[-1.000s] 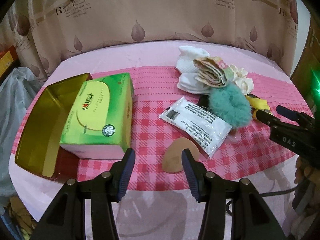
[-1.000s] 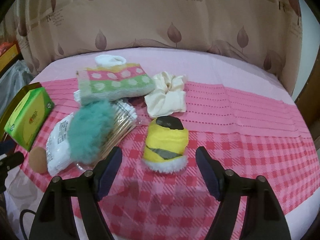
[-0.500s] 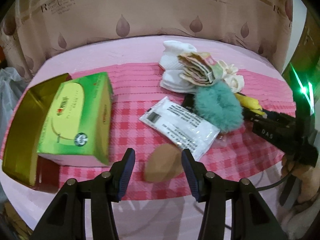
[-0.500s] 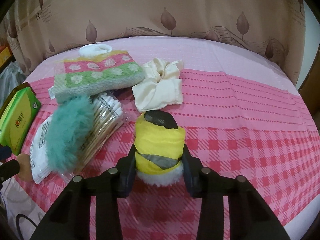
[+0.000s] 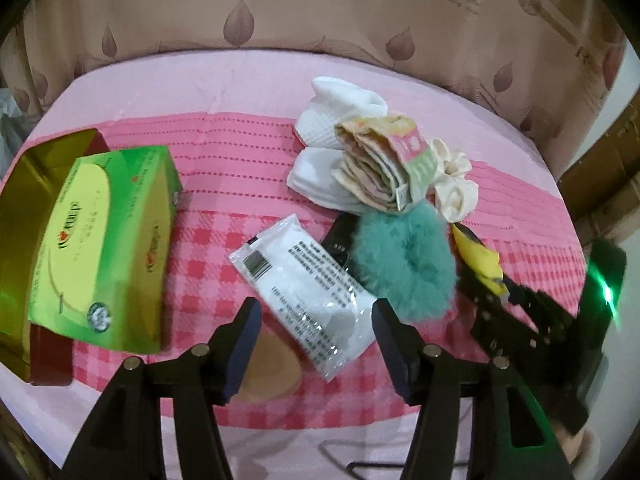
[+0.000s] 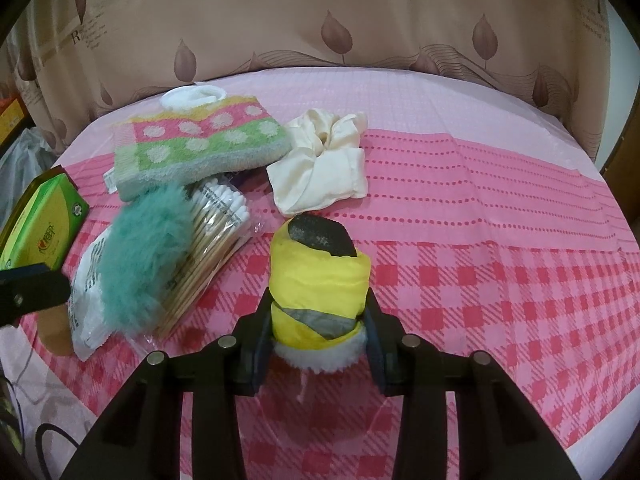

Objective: Organize soft objects
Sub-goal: 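Grasp the tan makeup sponge with the left tool while the right tool holds the yellow item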

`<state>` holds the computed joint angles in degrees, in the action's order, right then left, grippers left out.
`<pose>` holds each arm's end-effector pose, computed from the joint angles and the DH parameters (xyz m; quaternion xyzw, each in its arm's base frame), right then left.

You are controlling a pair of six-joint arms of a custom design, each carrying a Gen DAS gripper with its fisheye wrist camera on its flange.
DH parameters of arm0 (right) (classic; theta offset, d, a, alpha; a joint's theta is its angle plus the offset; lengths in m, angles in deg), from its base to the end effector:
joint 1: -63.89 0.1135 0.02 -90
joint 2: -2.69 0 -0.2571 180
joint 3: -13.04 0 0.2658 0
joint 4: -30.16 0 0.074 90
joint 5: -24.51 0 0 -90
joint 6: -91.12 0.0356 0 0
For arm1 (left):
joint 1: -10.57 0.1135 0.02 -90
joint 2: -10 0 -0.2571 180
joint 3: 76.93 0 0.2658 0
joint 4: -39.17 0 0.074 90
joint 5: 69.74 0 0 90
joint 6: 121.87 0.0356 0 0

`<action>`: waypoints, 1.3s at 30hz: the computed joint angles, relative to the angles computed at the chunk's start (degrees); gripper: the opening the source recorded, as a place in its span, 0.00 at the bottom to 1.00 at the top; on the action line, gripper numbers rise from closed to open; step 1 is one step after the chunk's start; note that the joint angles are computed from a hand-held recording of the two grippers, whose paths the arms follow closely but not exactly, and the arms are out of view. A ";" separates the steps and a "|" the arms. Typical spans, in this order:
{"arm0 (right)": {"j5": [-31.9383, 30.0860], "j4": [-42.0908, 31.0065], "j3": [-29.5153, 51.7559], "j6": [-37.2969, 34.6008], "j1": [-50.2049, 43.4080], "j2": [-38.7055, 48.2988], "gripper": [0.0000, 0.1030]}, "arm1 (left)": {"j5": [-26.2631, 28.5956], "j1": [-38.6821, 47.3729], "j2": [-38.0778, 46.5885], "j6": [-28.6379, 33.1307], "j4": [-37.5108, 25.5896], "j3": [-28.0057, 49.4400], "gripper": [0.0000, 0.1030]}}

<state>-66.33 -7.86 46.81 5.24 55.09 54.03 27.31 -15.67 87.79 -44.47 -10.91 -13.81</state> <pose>0.1727 -0.0262 0.1436 0.1053 0.9494 -0.0051 0.2958 0.2397 -0.1230 0.1986 0.1290 0.9655 -0.1291 0.1858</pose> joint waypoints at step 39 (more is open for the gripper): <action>0.88 -0.40 0.09 0.92 1.50 0.20 0.37 | -1.34 6.27 -2.91 13.96 -5.59 -4.60 0.57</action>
<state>-65.45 -8.25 46.90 6.16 56.59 54.24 25.97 -9.39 84.88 -30.51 -16.50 -18.41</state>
